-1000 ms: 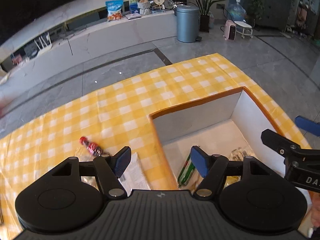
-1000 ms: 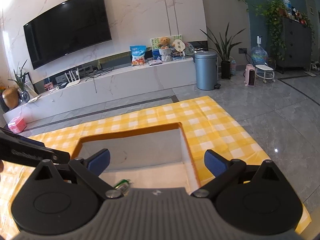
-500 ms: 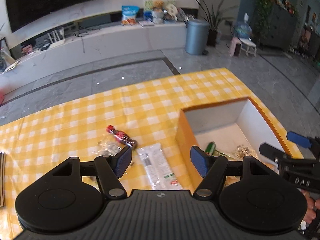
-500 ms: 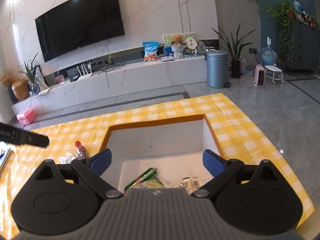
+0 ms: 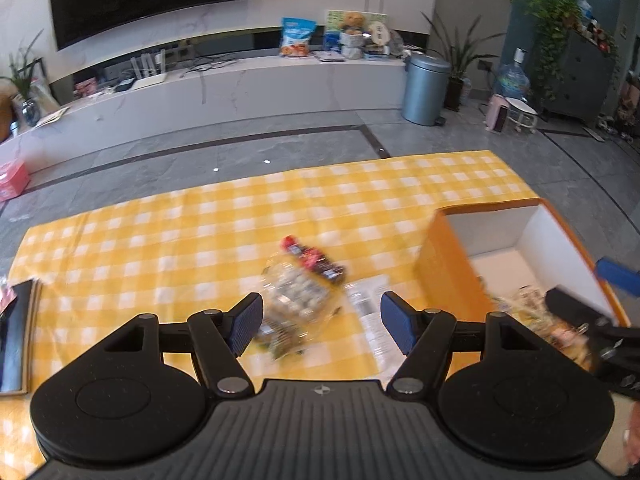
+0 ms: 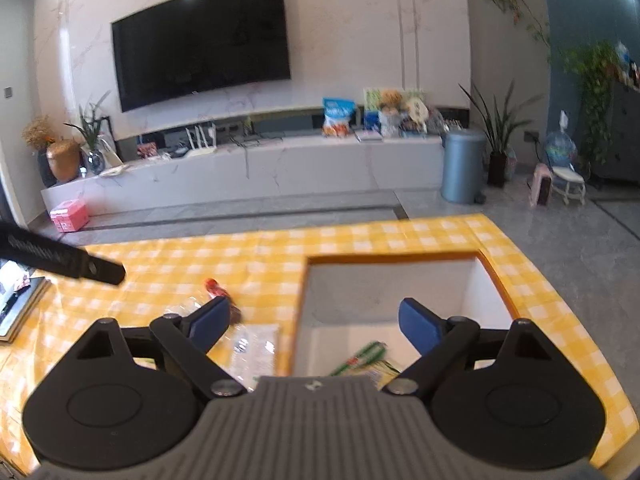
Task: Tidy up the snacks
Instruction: 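Withdraw both open grippers back toward the remaining snacks on the table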
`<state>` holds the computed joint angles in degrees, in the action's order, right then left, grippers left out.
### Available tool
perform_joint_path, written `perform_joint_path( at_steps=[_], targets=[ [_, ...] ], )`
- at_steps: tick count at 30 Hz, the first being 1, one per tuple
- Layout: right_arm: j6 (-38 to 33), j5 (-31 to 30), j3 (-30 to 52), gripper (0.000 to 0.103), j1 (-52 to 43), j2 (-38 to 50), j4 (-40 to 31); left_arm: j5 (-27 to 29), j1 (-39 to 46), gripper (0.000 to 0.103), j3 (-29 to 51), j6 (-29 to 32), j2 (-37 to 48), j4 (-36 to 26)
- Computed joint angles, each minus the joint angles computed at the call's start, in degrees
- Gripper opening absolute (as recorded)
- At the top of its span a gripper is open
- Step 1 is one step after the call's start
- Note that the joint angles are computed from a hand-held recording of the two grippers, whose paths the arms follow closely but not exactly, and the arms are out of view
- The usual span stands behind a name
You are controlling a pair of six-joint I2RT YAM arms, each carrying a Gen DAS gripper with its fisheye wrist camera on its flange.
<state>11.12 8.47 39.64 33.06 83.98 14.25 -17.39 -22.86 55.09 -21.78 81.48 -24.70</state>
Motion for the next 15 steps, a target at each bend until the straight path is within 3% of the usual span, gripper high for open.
perform_joint_path(
  at_steps=[7, 10, 15],
  targets=[
    [1.2, 3.4, 4.1, 0.089, 8.1, 4.0, 0.7, 9.6, 11.0, 0.079, -15.3, -2.3, -8.4, 8.5],
    [1.9, 6.3, 8.8, 0.089, 11.2, 8.7, -2.5, 10.4, 14.3, 0.079, -17.7, -1.4, -8.1, 10.3],
    [4.5, 10.8, 15.8, 0.080, 14.7, 17.5, -6.3, 15.8, 20.0, 0.078, -20.1, 0.6, -8.0, 11.8]
  ],
)
